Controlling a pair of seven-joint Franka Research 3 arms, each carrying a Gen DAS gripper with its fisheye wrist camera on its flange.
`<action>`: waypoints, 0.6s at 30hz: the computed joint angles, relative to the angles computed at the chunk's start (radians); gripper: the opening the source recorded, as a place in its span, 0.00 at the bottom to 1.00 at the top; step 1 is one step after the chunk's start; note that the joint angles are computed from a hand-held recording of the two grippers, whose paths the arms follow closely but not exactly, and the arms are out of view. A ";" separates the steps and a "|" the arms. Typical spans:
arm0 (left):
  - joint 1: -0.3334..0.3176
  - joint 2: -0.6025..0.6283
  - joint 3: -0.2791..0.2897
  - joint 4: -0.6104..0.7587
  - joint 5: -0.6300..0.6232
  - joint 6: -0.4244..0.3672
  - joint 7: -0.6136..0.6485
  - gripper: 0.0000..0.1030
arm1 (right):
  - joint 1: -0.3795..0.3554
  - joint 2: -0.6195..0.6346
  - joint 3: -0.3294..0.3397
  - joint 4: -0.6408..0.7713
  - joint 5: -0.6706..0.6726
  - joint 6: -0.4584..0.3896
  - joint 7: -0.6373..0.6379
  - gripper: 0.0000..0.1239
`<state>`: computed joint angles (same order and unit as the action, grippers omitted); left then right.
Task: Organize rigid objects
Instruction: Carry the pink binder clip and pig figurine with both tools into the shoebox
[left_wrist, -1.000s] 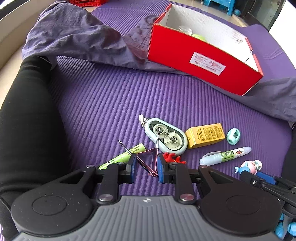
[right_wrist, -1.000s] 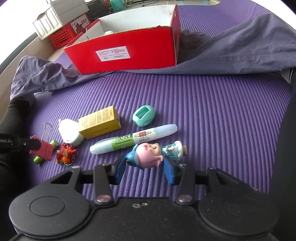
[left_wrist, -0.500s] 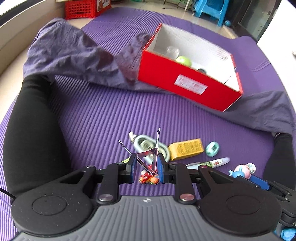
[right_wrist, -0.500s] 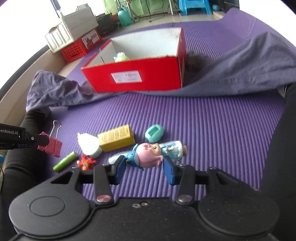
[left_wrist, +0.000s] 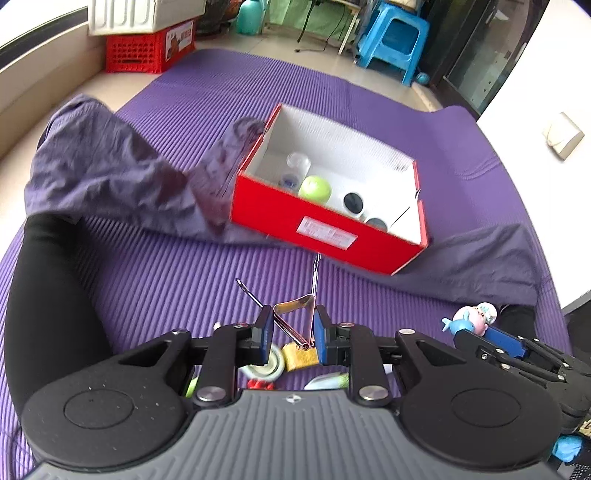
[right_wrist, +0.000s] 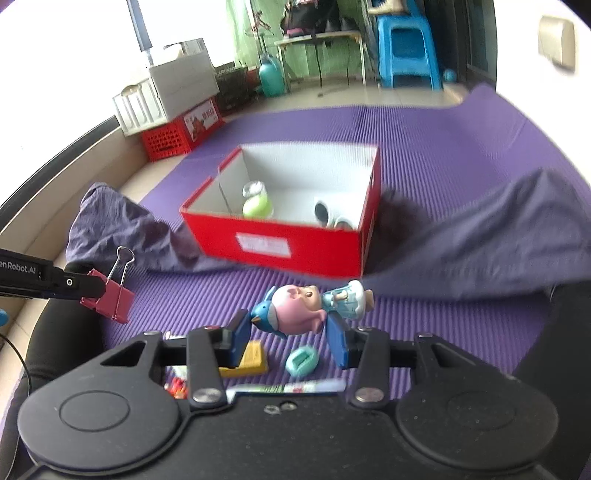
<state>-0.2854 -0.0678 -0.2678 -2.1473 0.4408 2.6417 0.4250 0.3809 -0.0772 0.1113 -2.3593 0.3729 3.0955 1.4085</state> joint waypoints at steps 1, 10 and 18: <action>0.001 0.004 0.001 0.008 0.005 0.005 -0.001 0.22 | -0.007 0.005 0.002 0.010 -0.018 0.002 0.008 0.35; -0.003 0.084 0.009 0.151 0.087 -0.026 0.002 0.22 | -0.043 0.059 0.003 0.097 -0.164 0.015 0.085 0.35; -0.020 0.206 0.034 0.324 0.097 -0.065 0.060 0.22 | -0.031 0.149 -0.048 0.218 -0.337 0.016 0.213 0.35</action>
<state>-0.3056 0.1382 -0.2339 -1.8238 0.5382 2.5768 0.4850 0.3501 0.0719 0.0633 -2.1410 0.0356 3.1110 1.6219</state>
